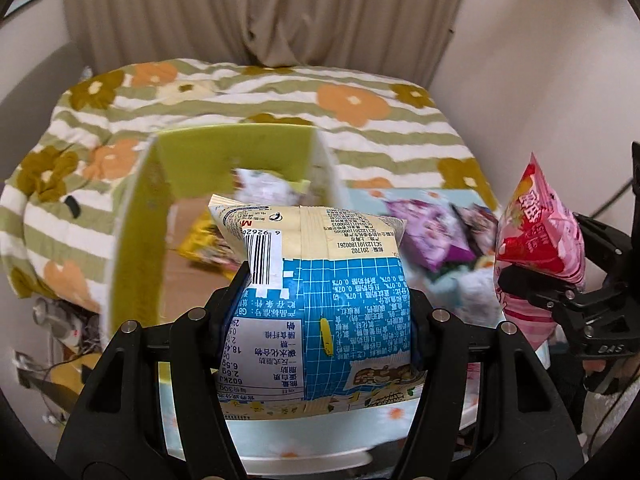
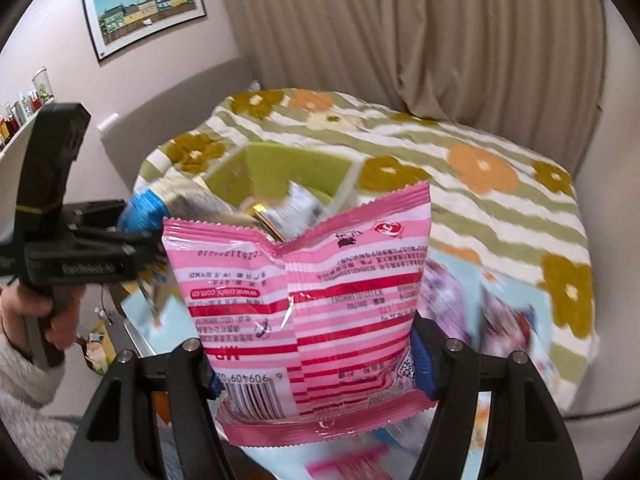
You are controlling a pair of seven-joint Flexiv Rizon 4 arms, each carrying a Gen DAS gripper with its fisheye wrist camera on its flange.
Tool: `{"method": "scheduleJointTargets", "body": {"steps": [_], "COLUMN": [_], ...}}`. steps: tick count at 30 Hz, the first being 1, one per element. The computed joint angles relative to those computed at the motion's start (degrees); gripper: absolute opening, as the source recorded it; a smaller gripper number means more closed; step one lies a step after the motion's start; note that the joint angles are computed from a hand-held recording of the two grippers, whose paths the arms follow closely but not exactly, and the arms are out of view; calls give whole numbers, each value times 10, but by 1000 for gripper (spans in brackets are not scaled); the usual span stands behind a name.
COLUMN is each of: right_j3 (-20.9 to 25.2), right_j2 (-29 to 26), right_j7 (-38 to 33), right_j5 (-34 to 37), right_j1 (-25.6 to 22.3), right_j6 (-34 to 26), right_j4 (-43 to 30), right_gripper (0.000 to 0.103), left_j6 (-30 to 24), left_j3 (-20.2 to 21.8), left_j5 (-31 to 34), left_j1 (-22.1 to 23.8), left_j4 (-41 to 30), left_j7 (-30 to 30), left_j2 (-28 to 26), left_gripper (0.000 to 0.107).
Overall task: Organize snacks
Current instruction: 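Carry the blue-white bag in the left gripper and pink wafer bag in the right into the box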
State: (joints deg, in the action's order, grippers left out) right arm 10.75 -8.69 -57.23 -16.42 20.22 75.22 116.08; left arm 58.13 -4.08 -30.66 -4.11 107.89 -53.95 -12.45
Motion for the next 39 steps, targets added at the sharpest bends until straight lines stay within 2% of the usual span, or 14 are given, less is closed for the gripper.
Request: {"method": "scheduleJointTargets", "body": {"steps": [8, 11, 15, 17, 18, 19, 22, 26, 30, 39], "right_j3": [0, -1, -9, -15, -16, -17, -20, -26, -16, -5], "right_j2": [-124, -153, -169, -171, -171, -170, -167, -162, -162, -210], "right_j7": [29, 43, 72, 91, 96, 103, 112, 116, 104, 60], "right_j5": [15, 28, 29, 27, 25, 23, 15, -9, -2, 18], "right_j1": [46, 56, 68, 72, 73, 74, 74, 77, 70, 75], "right_j6": [-66, -94, -110, -110, -111, -113, -116, -116, -116, -160], "right_j4": [-161, -197, -209, -206, -206, -205, -199, -189, -192, -274], "right_gripper": [65, 65, 65, 66, 66, 66, 66, 66, 67, 67], "left_j6": [-43, -58, -65, -59, -54, -47, -31, -15, -6, 10], "left_j3": [17, 14, 2, -4, -3, -2, -3, 15, 17, 27], "left_j5": [44, 55, 49, 40, 40, 42, 33, 51, 41, 45], "left_j1": [45, 57, 67, 69, 67, 64, 66, 59, 68, 75], "left_j4": [-65, -80, -84, -79, -76, -73, -60, -43, -19, -10], "left_j7": [11, 30, 64, 82, 84, 84, 94, 63, 51, 30], "left_j2": [-67, -88, -104, -107, -107, -105, -100, -87, -68, -49], "left_gripper": [59, 59, 61, 72, 91, 103, 103, 103, 103, 103]}}
